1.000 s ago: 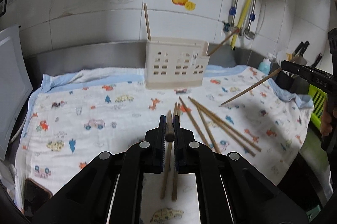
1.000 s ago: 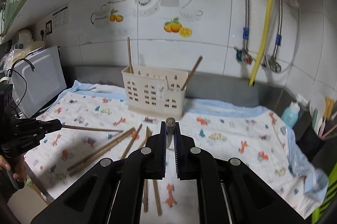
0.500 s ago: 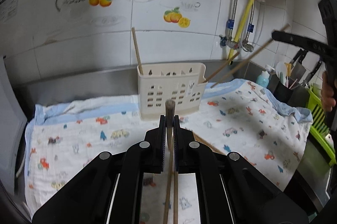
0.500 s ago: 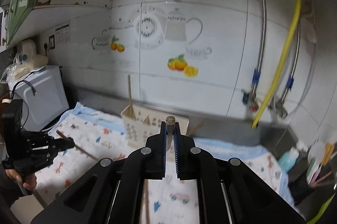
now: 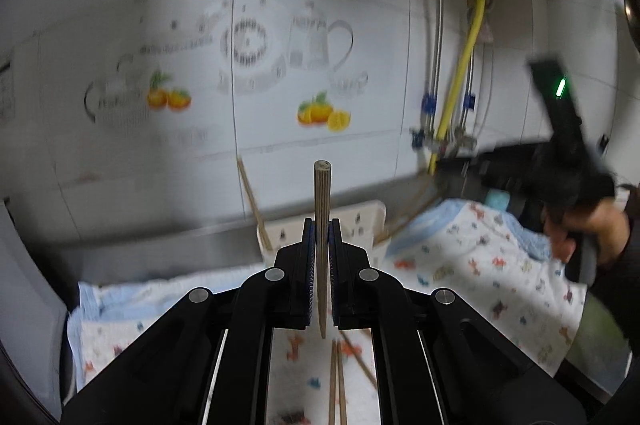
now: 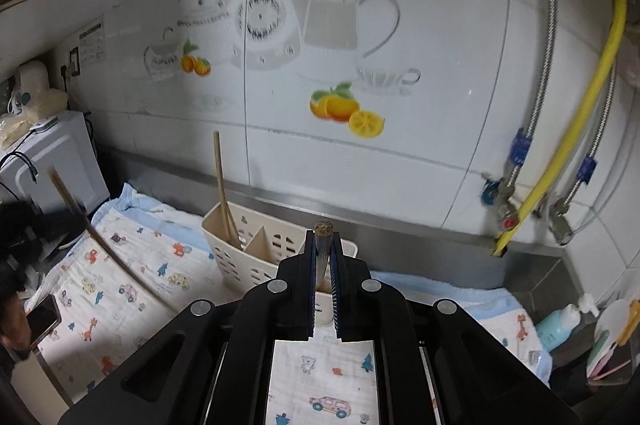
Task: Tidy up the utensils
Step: 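Carry the chopstick with the right tool over the holder and lower it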
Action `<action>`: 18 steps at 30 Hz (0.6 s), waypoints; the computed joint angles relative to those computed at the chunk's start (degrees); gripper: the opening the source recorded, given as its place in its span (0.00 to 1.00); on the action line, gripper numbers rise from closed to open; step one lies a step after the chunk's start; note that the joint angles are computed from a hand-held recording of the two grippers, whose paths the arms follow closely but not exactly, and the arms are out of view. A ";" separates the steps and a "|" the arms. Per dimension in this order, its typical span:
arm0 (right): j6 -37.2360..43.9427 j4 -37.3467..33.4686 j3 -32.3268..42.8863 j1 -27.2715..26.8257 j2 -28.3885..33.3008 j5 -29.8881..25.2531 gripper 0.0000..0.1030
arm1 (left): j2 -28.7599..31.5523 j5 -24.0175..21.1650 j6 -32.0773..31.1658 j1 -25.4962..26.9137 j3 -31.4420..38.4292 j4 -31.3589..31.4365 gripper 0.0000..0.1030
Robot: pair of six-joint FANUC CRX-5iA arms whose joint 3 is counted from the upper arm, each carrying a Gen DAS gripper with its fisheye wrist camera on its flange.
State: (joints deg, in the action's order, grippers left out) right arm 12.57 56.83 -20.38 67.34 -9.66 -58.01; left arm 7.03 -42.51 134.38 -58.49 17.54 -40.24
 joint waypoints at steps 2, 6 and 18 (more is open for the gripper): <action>0.83 -1.54 0.53 -1.17 0.59 1.32 0.06 | 0.70 -0.43 0.08 -0.28 2.16 -1.65 0.05; 3.24 -4.98 1.93 -2.69 1.72 2.55 0.06 | 2.25 -0.84 0.29 -0.12 6.11 -3.69 0.05; 5.71 -7.18 2.79 -5.08 4.07 4.76 0.06 | 9.22 -2.87 1.28 2.85 14.44 -4.80 0.05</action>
State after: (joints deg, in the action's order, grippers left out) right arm 18.28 49.65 -17.59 62.26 -5.59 -53.25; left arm 16.25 -45.38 135.67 -55.64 31.99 -45.04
